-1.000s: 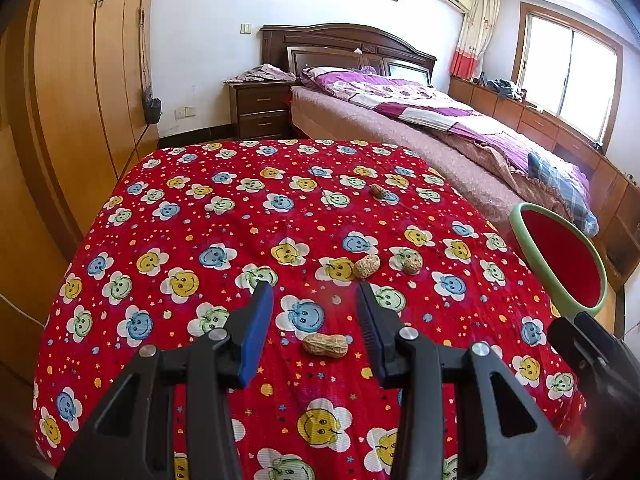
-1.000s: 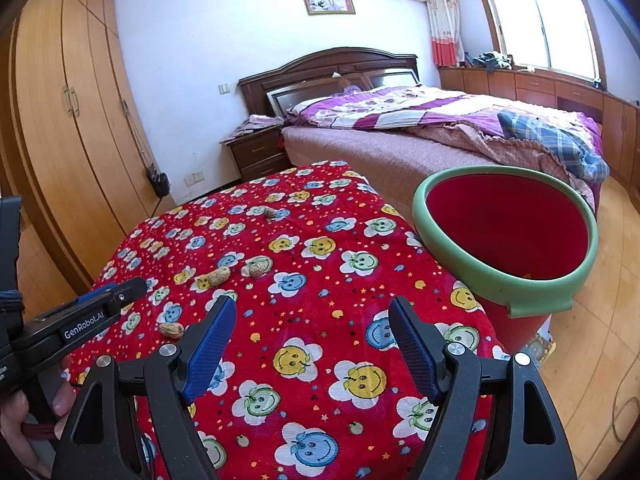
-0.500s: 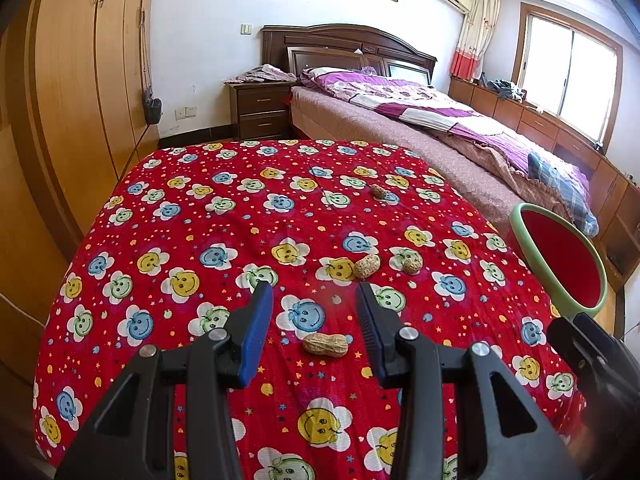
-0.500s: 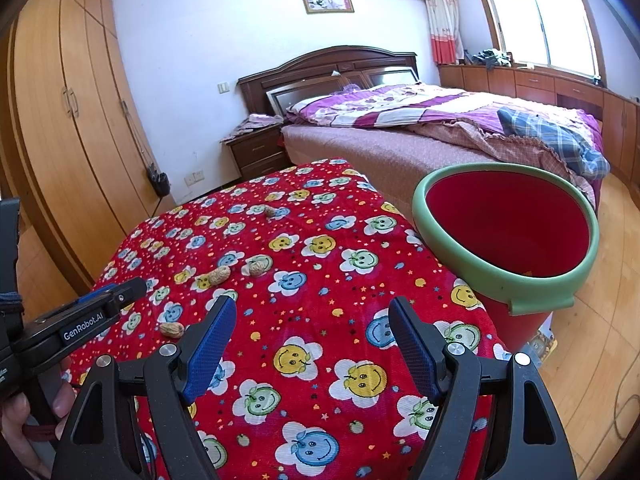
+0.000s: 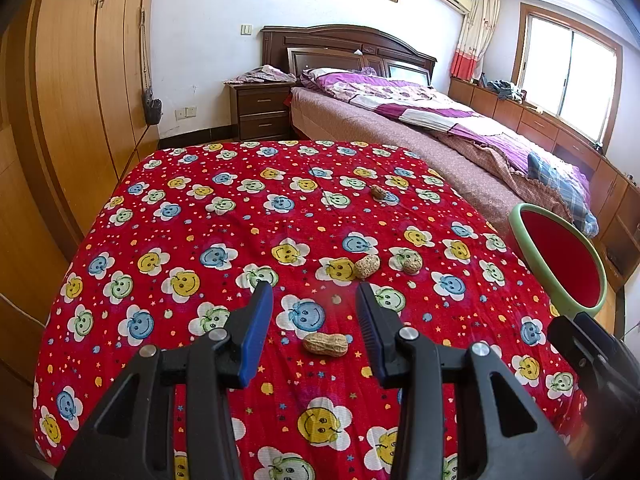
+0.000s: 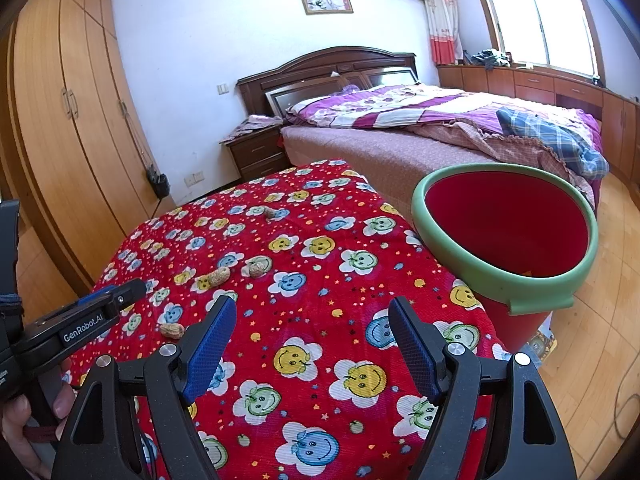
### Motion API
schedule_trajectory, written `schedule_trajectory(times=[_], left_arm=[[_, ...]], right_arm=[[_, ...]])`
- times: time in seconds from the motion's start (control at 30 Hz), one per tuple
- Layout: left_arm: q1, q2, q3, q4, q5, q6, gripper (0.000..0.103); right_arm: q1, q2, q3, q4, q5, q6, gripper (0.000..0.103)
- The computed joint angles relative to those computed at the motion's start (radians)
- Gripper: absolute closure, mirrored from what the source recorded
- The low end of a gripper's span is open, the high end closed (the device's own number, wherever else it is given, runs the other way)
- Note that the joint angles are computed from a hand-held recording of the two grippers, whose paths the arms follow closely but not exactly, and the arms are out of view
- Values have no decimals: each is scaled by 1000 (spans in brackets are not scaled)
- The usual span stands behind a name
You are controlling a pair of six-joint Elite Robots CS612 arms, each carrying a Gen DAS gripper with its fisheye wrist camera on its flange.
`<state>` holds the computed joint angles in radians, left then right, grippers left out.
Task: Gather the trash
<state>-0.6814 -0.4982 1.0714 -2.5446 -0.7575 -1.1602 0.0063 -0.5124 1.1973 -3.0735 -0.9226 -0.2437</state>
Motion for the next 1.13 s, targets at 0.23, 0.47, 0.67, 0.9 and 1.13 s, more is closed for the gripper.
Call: schedule_trajectory(times=[0.23,0.47,0.67,0.9,1.13], left_arm=[[-1,0,0,0,0,-1,60],[-1,-3,2,-5,9,1,60],[-5,-4,-1,-7,24,-1,60],[-15,-15,18,-18,46,-3,60],[-20,-25,32,-31,56,-1,60]], right_arm=[[1,-4,5,-11,-1,7,24],[-2,-7,12,-32,2,23,24],[-4,-11,19,-57,8,39,24],[-6,-18,30,-81,20,46,24],[-6,-24,40,-100,29,49,24]])
